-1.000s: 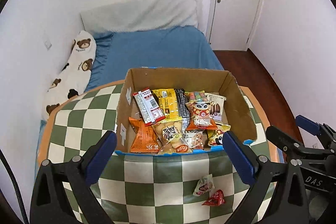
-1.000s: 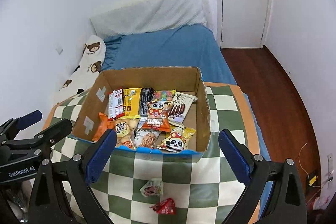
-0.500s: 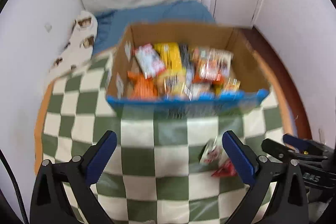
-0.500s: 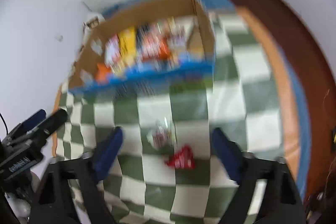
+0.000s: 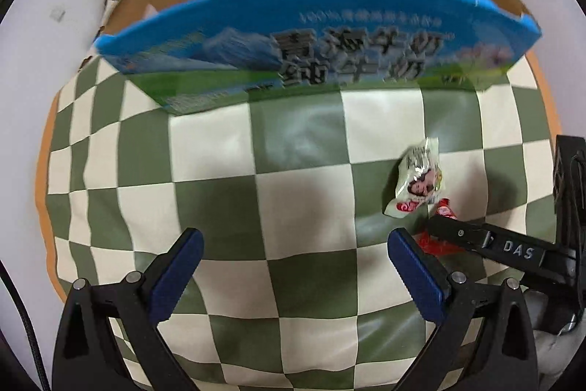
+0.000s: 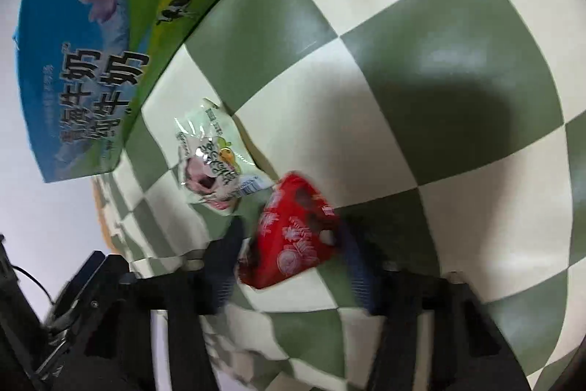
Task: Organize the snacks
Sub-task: 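Grasp the small white candy packet with left tool while right tool grasps red triangular packet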
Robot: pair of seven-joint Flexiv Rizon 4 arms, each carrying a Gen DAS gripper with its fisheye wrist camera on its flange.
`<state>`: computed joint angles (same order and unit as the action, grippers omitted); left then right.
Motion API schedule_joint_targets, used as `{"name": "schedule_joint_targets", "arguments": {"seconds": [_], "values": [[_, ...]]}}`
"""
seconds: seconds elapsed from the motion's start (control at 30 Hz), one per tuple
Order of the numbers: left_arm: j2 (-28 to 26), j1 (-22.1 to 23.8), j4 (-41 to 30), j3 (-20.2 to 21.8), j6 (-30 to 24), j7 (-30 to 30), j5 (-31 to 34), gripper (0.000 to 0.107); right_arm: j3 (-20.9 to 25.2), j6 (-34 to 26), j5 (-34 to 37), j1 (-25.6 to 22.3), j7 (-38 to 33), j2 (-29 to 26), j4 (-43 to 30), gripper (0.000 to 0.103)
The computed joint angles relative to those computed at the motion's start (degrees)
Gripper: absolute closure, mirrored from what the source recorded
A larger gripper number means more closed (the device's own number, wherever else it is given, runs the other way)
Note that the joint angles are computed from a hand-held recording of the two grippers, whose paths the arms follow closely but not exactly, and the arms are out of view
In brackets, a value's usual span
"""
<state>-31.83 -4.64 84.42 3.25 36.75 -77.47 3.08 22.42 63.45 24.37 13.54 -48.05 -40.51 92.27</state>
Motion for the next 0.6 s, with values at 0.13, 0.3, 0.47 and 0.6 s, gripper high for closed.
{"name": "schedule_joint_targets", "arguments": {"seconds": [0.13,0.3,0.47,0.6], "values": [[-1.06,0.29,-0.82,-1.42,-0.61,1.78,-1.88,0.004,-3.56,1.07,-4.92,2.9,1.28,3.06,3.76,0.063],[-4.25,-1.12,-4.8,-2.55,-2.92,4.31,-2.56,0.004,-7.4,-0.53,-12.03,4.31,3.79,7.22,8.56,0.065],[-8.53,-3.32,-9.17,-3.2,-5.45,6.82,-2.24,0.005,-5.46,-0.32,-10.15,0.97,2.5,8.02,9.32,0.065],[-11.63,-4.67,-12.26,-3.12,-8.96,7.62,-2.32,0.041,-4.61,0.06,-8.18,0.08,2.76,8.44,9.48,0.052]]}}
